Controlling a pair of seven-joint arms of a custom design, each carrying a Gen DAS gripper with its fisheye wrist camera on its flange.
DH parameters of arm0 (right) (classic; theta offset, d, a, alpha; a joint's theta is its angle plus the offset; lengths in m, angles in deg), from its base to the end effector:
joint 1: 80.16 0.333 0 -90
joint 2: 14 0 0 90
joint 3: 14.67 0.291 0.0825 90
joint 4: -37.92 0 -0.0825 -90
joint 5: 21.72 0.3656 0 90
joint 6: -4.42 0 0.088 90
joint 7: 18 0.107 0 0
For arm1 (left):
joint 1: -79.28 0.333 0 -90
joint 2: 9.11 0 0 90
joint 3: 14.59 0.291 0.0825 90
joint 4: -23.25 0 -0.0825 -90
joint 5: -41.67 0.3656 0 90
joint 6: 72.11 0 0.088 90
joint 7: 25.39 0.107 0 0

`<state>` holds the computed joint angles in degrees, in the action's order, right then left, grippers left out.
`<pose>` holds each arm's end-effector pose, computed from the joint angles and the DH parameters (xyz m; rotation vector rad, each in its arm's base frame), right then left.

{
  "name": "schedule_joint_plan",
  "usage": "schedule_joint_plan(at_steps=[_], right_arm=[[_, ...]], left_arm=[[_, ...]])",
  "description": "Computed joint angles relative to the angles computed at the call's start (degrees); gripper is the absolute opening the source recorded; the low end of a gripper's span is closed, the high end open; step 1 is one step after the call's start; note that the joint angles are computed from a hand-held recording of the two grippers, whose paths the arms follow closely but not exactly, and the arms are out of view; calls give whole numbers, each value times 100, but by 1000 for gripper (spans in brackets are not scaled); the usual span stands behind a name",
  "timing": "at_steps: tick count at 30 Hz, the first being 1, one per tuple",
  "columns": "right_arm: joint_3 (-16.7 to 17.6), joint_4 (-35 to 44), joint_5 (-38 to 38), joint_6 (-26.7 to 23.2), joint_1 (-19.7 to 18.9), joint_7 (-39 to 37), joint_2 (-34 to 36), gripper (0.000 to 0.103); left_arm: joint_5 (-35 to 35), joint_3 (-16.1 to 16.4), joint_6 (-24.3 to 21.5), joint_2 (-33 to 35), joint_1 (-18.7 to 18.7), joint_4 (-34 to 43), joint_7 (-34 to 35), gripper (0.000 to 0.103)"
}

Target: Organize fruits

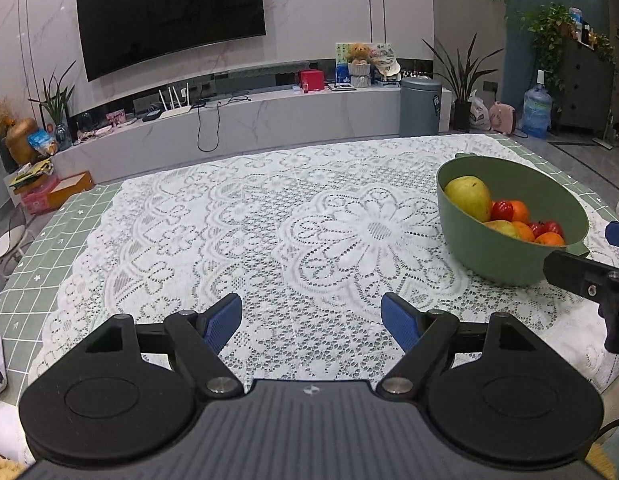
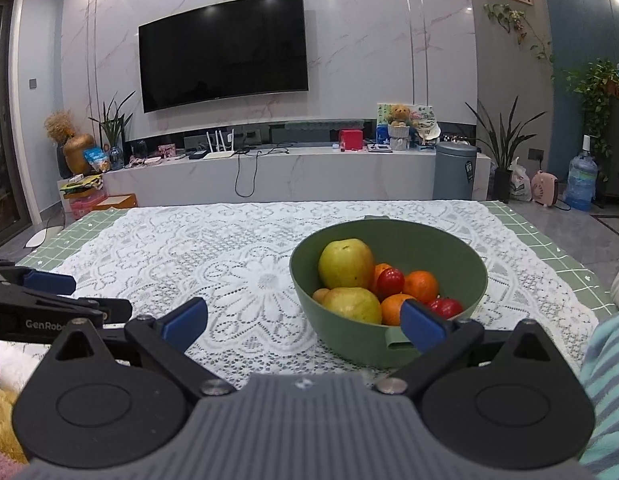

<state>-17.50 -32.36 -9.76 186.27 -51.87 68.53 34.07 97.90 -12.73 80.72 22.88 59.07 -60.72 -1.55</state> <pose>0.6941 0.3259 0.3955 -1.7052 1.2167 -0.6401 0.6720 -0.2537 0.4054 -1.6966 1.5793 -0.6722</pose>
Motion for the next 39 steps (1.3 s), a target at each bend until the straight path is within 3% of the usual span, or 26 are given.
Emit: schedule_joint_plan(at_steps=[24,39], right_arm=[[597,-44,123,-18,-348,-605,-39,99],[612,114,176,-261,-364,-649,23,99]], left_arm=[[66,-13,-42,-44,3,-35,-55,93],[-35,-51,-83,-89,33,-77,9,93]])
